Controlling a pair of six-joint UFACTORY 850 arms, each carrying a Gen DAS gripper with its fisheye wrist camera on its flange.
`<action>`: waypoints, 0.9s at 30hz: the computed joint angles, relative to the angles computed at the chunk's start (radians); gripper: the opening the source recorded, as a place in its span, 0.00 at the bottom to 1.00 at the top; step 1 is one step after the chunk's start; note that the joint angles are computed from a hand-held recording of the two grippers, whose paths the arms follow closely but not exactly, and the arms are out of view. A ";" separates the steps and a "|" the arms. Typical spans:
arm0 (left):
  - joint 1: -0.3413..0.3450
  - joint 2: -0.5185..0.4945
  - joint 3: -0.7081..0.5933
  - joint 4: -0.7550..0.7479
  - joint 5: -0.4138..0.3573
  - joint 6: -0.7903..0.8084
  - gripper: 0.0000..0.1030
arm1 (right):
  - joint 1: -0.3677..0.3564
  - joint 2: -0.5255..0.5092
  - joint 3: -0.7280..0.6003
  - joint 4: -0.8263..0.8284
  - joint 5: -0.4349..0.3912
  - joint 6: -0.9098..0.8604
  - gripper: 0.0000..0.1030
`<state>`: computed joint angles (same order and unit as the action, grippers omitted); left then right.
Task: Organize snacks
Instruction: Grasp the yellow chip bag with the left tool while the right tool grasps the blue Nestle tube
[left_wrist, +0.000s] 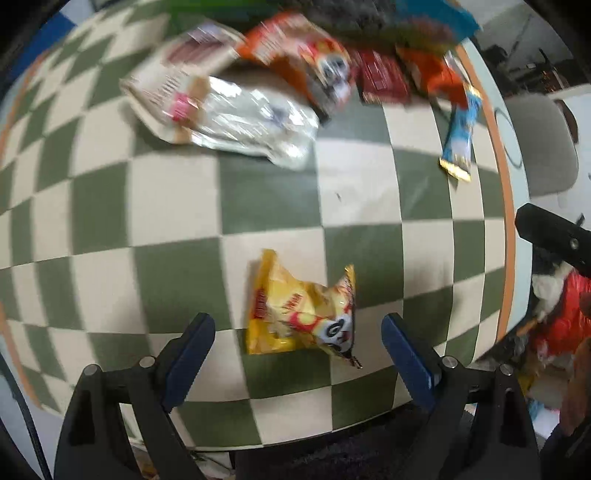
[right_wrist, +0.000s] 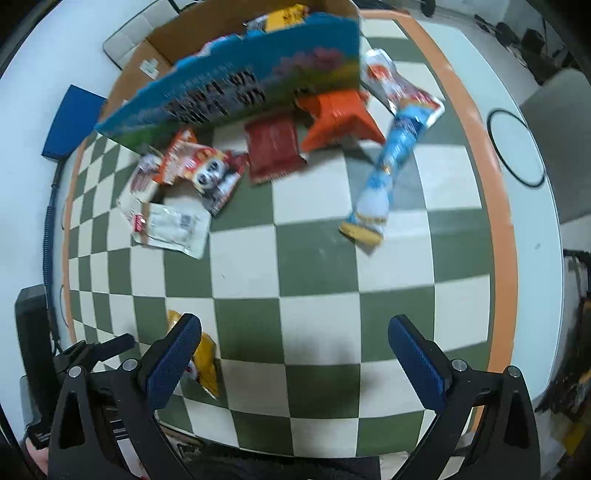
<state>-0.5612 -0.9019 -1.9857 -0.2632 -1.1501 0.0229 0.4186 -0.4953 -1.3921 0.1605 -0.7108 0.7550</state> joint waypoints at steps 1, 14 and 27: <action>-0.003 -0.013 -0.013 -0.003 -0.012 0.004 0.89 | 0.000 -0.001 0.005 0.005 0.001 0.000 1.00; -0.047 -0.103 -0.091 0.071 -0.063 -0.099 0.47 | -0.072 0.014 0.066 0.092 0.044 -0.001 0.99; -0.054 -0.188 -0.290 0.117 -0.167 -0.306 0.43 | -0.225 -0.200 -0.097 0.198 0.026 -0.119 0.56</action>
<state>-0.6157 -1.0898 -2.2760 -0.1464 -1.3175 -0.2827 0.1933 -0.6949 -1.4891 0.3588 -0.6850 0.6364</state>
